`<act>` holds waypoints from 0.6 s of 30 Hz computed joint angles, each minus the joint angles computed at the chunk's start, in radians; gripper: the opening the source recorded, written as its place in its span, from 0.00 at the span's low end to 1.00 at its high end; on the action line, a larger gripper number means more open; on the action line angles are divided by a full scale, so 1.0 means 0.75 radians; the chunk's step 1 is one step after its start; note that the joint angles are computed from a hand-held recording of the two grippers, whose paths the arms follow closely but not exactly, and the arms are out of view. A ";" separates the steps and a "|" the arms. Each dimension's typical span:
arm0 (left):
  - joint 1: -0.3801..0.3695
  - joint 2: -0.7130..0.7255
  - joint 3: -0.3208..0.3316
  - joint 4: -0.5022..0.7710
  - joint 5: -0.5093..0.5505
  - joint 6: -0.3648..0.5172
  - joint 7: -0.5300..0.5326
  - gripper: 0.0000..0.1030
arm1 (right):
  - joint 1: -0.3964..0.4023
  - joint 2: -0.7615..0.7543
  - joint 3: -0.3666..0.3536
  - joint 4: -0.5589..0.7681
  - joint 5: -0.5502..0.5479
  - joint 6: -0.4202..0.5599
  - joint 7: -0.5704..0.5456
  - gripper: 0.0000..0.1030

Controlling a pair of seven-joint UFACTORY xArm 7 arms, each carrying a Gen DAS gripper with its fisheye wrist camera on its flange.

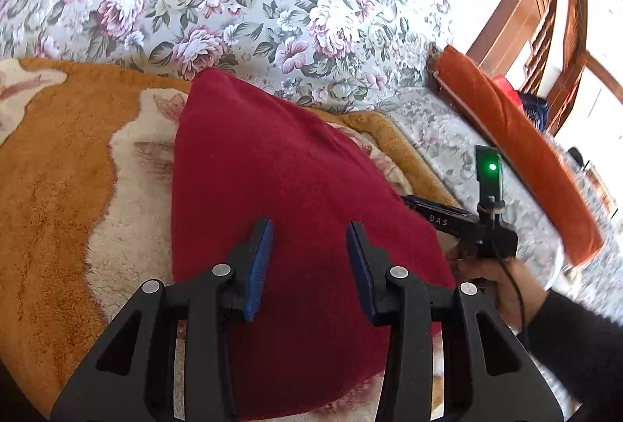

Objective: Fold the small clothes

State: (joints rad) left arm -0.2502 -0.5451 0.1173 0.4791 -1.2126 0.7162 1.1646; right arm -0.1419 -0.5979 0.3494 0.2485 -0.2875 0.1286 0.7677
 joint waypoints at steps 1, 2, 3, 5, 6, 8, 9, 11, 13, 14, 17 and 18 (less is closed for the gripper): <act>0.004 0.000 0.000 0.003 0.009 0.005 -0.010 0.37 | -0.024 -0.026 0.040 -0.004 -0.018 -0.005 0.016 0.53; 0.007 -0.008 -0.012 0.000 0.017 -0.006 -0.027 0.37 | -0.026 -0.014 0.055 0.011 -0.026 0.024 0.013 0.53; 0.011 -0.024 -0.034 -0.006 0.038 -0.030 -0.056 0.37 | -0.053 -0.009 0.103 0.033 -0.049 0.064 0.032 0.53; 0.027 -0.088 -0.089 -0.018 0.160 -0.071 -0.186 0.37 | -0.048 -0.030 0.112 0.035 -0.076 0.093 0.057 0.53; 0.032 -0.112 -0.081 -0.018 0.209 -0.056 -0.233 0.38 | -0.016 -0.052 0.084 0.027 -0.069 0.112 0.060 0.53; 0.088 -0.199 -0.100 -0.020 0.375 -0.004 -0.421 0.49 | 0.114 -0.129 -0.020 -0.013 0.006 0.173 0.063 0.54; 0.105 -0.234 -0.110 -0.028 0.436 -0.002 -0.476 0.63 | 0.202 -0.198 -0.066 -0.040 0.061 0.248 0.069 0.54; 0.172 -0.356 -0.166 -0.065 0.592 -0.010 -0.603 0.73 | 0.275 -0.341 -0.017 -0.046 0.092 0.460 0.129 0.53; 0.210 -0.468 -0.189 -0.102 0.707 0.001 -0.678 0.79 | 0.386 -0.543 0.073 -0.043 0.099 0.710 0.221 0.53; 0.234 -0.514 -0.199 -0.110 0.769 0.041 -0.733 0.82 | 0.483 -0.656 0.102 -0.051 0.126 0.774 0.276 0.53; 0.248 -0.653 -0.191 -0.161 0.888 0.126 -0.835 0.91 | 0.683 -0.844 0.254 -0.012 0.199 0.908 0.511 0.56; 0.237 -0.718 -0.186 -0.197 0.912 0.127 -0.845 0.91 | 0.719 -0.846 0.305 0.020 0.212 0.933 0.582 0.57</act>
